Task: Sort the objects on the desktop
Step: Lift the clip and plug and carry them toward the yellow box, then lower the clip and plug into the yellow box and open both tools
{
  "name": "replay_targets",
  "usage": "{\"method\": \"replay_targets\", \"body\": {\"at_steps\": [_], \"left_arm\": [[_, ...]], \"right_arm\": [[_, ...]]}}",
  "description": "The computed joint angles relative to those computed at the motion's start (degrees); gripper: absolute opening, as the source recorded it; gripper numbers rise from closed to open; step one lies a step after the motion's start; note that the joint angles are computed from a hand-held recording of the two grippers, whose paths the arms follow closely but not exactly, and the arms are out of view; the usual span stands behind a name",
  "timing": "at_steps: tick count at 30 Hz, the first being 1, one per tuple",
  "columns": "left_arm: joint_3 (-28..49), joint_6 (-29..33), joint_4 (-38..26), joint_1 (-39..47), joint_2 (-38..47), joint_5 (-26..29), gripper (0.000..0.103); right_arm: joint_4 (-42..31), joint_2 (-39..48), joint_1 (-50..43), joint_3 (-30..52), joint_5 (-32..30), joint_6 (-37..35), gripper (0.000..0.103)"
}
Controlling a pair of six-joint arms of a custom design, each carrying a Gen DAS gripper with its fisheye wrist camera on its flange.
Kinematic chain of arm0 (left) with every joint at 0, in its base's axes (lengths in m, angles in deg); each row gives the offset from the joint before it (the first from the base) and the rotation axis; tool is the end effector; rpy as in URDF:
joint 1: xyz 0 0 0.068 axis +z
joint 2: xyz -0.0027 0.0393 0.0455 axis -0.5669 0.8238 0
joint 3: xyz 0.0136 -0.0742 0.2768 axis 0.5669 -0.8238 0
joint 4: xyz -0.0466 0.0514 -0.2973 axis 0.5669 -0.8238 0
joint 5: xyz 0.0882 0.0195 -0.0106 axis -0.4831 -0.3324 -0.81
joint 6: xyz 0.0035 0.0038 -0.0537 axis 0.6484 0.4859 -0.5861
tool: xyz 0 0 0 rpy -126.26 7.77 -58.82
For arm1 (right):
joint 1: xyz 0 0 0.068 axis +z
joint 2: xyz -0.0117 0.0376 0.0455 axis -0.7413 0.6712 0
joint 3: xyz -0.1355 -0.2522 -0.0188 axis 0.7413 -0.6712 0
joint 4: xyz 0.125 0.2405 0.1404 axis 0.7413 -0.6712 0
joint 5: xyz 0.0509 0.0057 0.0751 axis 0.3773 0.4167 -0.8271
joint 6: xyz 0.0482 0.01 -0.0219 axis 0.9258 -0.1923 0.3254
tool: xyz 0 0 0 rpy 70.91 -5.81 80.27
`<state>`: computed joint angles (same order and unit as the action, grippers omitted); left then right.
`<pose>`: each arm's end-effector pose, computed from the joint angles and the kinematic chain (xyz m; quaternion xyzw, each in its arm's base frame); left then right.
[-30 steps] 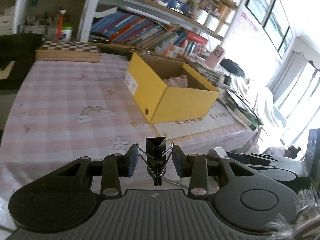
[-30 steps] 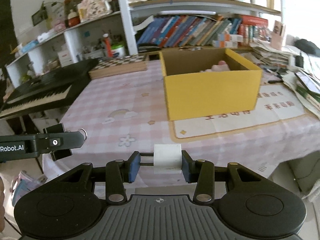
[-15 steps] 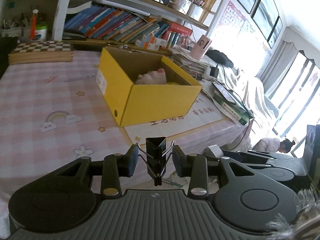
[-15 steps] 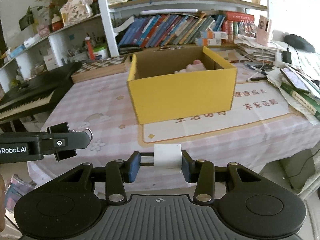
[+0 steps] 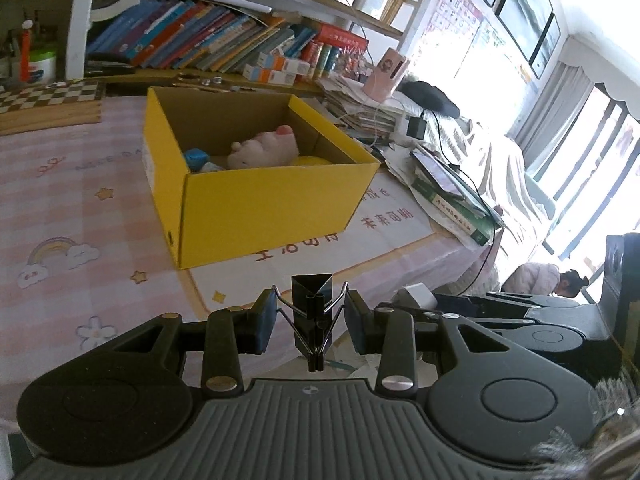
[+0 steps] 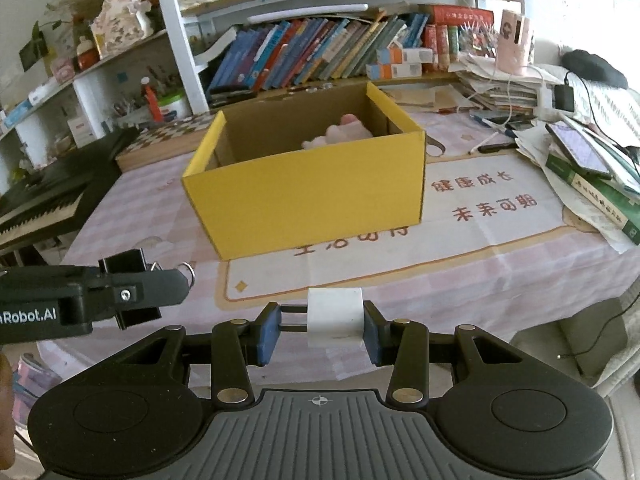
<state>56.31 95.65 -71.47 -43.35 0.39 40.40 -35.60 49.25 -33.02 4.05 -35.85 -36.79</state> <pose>0.2887 -0.0673 0.1366 0.2823 0.8522 -0.2973 0.3251 0.1796 0.0356 0.1465 0.1837 0.9001 0.0002 0.3950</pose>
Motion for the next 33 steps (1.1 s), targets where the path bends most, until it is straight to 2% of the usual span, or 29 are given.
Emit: {"method": "replay_targets", "body": {"at_steps": [8, 18, 33], "left_arm": [[1.0, -6.5, 5.0, -5.4, 2.0, -5.3, 0.034], [3.5, -12.4, 9.2, -10.4, 4.7, -12.0, 0.035], [11.0, -14.9, 13.7, -13.5, 9.4, -21.7, 0.035]], "right_arm": [[4.4, 2.1, -11.6, 0.0, -10.2, -9.9, 0.042], [11.6, 11.0, -22.5, 2.7, -22.2, -20.5, 0.042], [19.5, 23.3, -30.1, 10.4, -32.1, -32.1, 0.042]]}}
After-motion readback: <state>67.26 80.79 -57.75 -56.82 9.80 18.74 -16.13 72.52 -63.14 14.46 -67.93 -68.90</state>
